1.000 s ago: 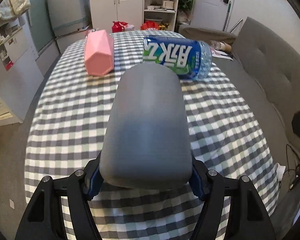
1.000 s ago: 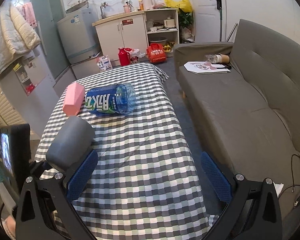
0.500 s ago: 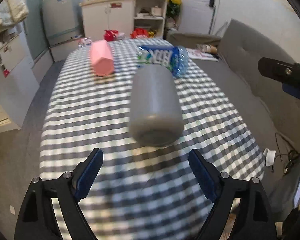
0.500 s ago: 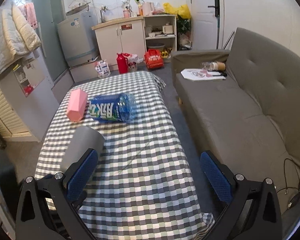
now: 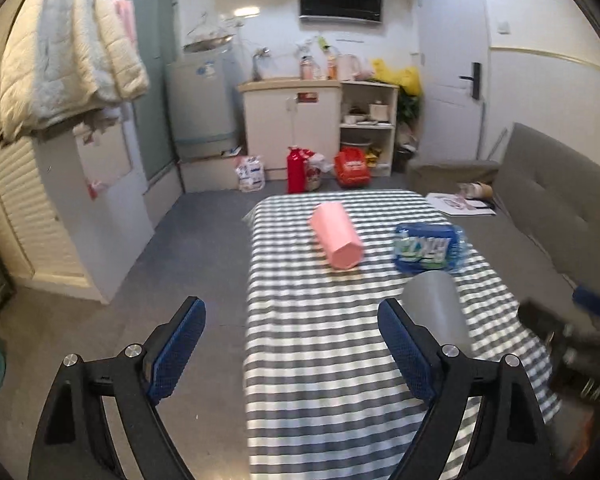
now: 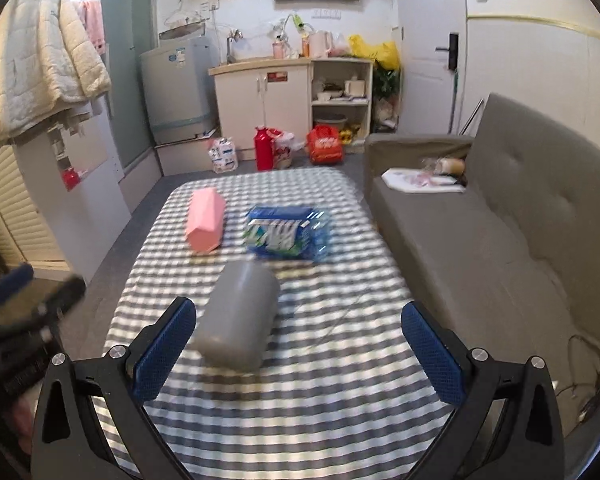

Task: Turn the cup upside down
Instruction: 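Grasp the grey cup with the right tool while the left tool releases it, then lower the grey cup rim-down onto the table with the right tool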

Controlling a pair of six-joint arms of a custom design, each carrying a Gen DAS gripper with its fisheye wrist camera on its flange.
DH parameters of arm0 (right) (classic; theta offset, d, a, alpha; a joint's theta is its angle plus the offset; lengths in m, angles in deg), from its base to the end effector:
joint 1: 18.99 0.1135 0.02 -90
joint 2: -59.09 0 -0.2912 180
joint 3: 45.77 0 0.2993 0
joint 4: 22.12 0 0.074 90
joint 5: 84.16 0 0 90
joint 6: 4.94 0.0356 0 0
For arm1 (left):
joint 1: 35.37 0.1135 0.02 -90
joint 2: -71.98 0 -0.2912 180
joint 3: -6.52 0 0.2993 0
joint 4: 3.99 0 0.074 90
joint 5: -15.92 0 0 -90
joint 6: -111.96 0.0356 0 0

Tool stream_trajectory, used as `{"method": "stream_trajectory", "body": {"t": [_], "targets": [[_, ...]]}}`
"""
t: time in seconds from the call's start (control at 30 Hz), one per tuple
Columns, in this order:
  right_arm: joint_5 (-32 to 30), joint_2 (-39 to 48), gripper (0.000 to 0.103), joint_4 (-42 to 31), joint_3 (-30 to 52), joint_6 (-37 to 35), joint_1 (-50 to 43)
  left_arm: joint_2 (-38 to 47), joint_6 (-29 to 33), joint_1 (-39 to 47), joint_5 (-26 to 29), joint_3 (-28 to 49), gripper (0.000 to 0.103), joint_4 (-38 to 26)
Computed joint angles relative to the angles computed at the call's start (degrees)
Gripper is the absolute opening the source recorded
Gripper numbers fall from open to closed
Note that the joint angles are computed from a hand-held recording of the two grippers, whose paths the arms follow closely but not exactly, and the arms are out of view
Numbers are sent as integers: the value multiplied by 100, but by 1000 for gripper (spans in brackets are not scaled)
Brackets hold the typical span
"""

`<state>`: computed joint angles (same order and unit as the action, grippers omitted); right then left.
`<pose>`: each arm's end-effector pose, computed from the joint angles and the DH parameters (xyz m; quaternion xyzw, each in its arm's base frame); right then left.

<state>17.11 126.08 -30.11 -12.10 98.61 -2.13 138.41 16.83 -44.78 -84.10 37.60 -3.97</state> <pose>0.2299 0.0624 0.1452 0.0143 0.9075 0.0213 0.4193 0.2345 -0.0326 0.1442 -0.0070 0.8858 0.0191 0.4636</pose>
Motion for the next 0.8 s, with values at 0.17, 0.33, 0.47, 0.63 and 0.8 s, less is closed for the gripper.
{"method": "stream_trajectory", "body": {"t": [0.17,0.33,0.47,0.63,0.8], "targets": [[-54,1407,100,577,210,333,207,793,90,303,226,-9,91,555],[-163,2437,96,1077,479,467,391,1334,35,435,371,-120,91,1005],[-196,3038,93,1453,708,577,496,1737,34,462,378,-91,91,1229],[-372,3672,73,1429,1126,629,412,2067,76,510,414,-48,91,1377],[-367,3422,71,1246,1064,412,435,2091,72,548,473,-14,91,1311]]}}
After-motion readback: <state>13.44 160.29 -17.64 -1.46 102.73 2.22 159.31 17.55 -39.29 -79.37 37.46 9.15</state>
